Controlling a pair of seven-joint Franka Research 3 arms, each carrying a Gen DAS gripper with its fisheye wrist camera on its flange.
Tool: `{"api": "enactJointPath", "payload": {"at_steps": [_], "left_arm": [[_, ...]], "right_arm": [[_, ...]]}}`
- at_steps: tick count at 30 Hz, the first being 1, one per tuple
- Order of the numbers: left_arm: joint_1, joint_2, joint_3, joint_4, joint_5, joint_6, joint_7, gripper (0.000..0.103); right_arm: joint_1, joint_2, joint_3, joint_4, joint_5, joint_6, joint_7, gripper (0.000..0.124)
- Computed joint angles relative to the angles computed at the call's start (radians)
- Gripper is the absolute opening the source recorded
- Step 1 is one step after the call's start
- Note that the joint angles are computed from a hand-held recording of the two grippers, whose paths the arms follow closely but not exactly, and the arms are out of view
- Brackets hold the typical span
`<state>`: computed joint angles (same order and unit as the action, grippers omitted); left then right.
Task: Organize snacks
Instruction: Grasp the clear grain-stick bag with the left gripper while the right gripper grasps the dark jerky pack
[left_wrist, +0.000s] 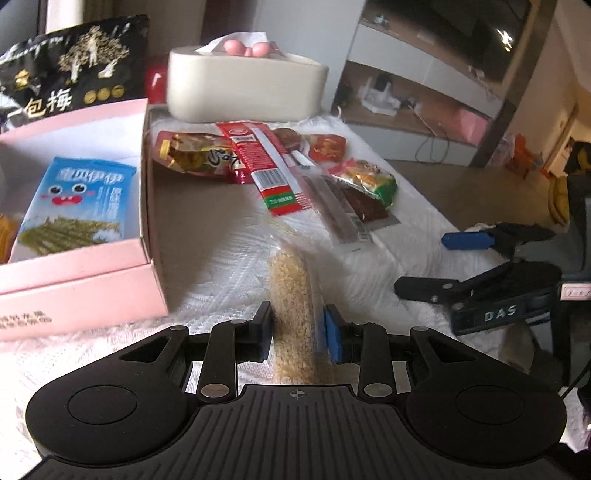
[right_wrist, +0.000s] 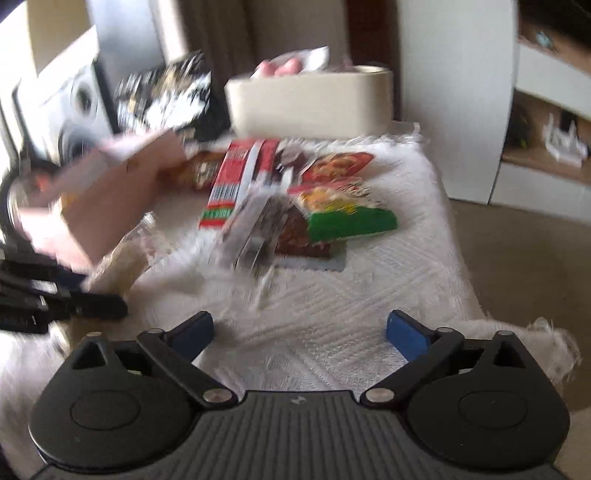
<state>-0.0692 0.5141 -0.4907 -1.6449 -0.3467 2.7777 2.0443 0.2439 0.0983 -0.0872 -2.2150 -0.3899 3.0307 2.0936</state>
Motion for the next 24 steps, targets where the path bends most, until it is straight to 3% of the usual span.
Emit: {"api": "enactJointPath", "payload": {"at_steps": [2, 7, 8, 11, 12, 13, 16, 20, 21, 24], "left_arm": [[0.008, 0.006, -0.010, -0.004, -0.012, 0.015, 0.008, 0.035], [0.056, 0.002, -0.072, -0.054, -0.053, 0.087, 0.069, 0.036], [0.075, 0.007, -0.094, -0.057, -0.072, 0.092, 0.081, 0.036], [0.116, 0.022, -0.135, -0.048, -0.115, 0.073, 0.110, 0.035], [0.125, 0.026, -0.143, -0.045, -0.131, 0.067, 0.117, 0.035], [0.128, 0.026, -0.146, -0.045, -0.141, 0.066, 0.125, 0.035], [0.114, 0.017, -0.135, -0.057, -0.140, 0.087, 0.145, 0.035], [0.101, 0.005, -0.127, -0.081, -0.119, 0.127, 0.153, 0.035], [0.101, 0.005, -0.129, -0.084, -0.114, 0.132, 0.152, 0.035], [0.108, 0.010, -0.139, -0.085, -0.105, 0.138, 0.148, 0.035]], "right_arm": [[0.007, 0.004, -0.004, 0.015, -0.022, -0.025, 0.021, 0.103], [-0.026, -0.021, 0.043, 0.016, 0.116, -0.060, -0.129, 0.095], [-0.018, -0.031, 0.031, 0.013, 0.054, -0.043, -0.084, 0.094], [0.006, -0.039, -0.024, 0.040, -0.291, -0.003, 0.235, 0.094], [0.000, -0.034, -0.022, 0.054, -0.322, 0.006, 0.290, 0.094], [-0.012, -0.025, -0.010, 0.064, -0.283, 0.012, 0.284, 0.094], [-0.072, 0.031, 0.077, 0.114, 0.080, -0.002, 0.062, 0.090], [-0.126, 0.112, 0.158, 0.190, 0.369, -0.058, -0.134, 0.067], [-0.112, 0.131, 0.148, 0.210, 0.385, -0.084, -0.141, 0.064], [0.013, 0.129, 0.020, 0.216, 0.236, -0.106, -0.052, 0.057]]}}
